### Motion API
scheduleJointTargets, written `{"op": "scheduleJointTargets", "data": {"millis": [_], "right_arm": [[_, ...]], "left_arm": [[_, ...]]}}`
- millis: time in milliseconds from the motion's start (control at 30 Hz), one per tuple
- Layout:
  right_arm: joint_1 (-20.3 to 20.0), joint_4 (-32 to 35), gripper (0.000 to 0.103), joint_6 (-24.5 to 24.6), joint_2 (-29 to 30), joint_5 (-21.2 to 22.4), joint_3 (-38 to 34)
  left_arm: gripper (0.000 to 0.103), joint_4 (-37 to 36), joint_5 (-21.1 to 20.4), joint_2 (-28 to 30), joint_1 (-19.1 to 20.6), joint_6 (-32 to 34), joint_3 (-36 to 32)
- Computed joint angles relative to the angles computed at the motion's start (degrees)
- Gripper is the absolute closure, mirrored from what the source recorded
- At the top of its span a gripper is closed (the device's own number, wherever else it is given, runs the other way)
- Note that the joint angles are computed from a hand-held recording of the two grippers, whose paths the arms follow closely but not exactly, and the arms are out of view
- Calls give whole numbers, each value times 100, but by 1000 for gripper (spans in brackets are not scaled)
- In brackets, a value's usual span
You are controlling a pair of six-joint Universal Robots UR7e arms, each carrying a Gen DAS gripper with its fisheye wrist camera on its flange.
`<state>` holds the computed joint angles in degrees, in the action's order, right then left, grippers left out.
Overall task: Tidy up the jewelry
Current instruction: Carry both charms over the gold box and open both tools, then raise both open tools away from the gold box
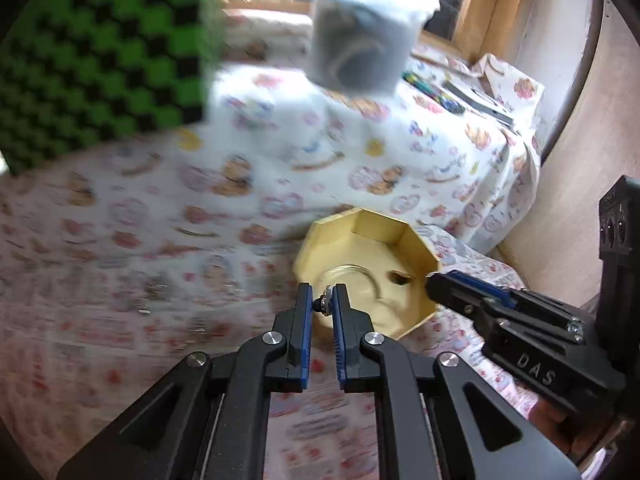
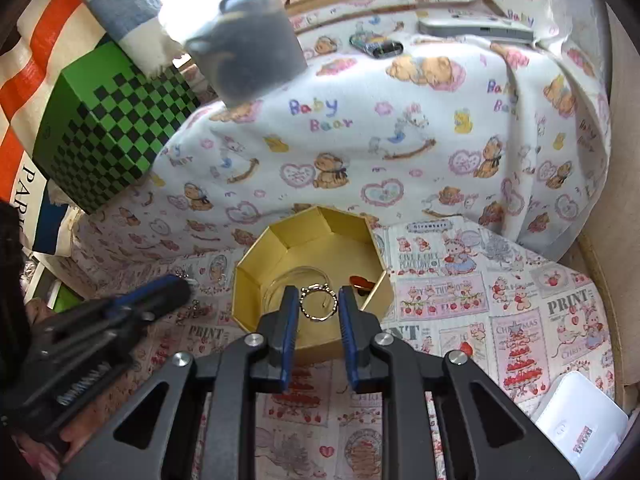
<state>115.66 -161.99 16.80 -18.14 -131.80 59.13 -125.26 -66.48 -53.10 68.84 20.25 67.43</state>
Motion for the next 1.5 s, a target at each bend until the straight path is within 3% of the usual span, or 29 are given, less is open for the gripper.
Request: {"op": "scheduleJointTargets", "data": {"millis": [133, 567, 800, 1133, 1333, 1500], "right_arm": [[-25, 99, 84, 77, -11, -74, 23], [-68, 226, 84, 184, -5, 19, 15], [-54, 281, 84, 234, -23, 19, 32], [-25, 182, 82, 161, -73, 92, 107], [39, 92, 81, 46, -37, 2, 84], [263, 21, 76, -495, 306, -528, -340]], "left_arm": [[94, 282, -237, 243, 90, -288, -266], [94, 443, -274, 400, 126, -287, -369], [94, 364, -297, 290, 150, -167, -254], [93, -145, 21, -116, 143, 149, 85], [74, -877, 150, -677, 126, 620, 563], [66, -1491, 43, -978, 211, 809, 868]]}}
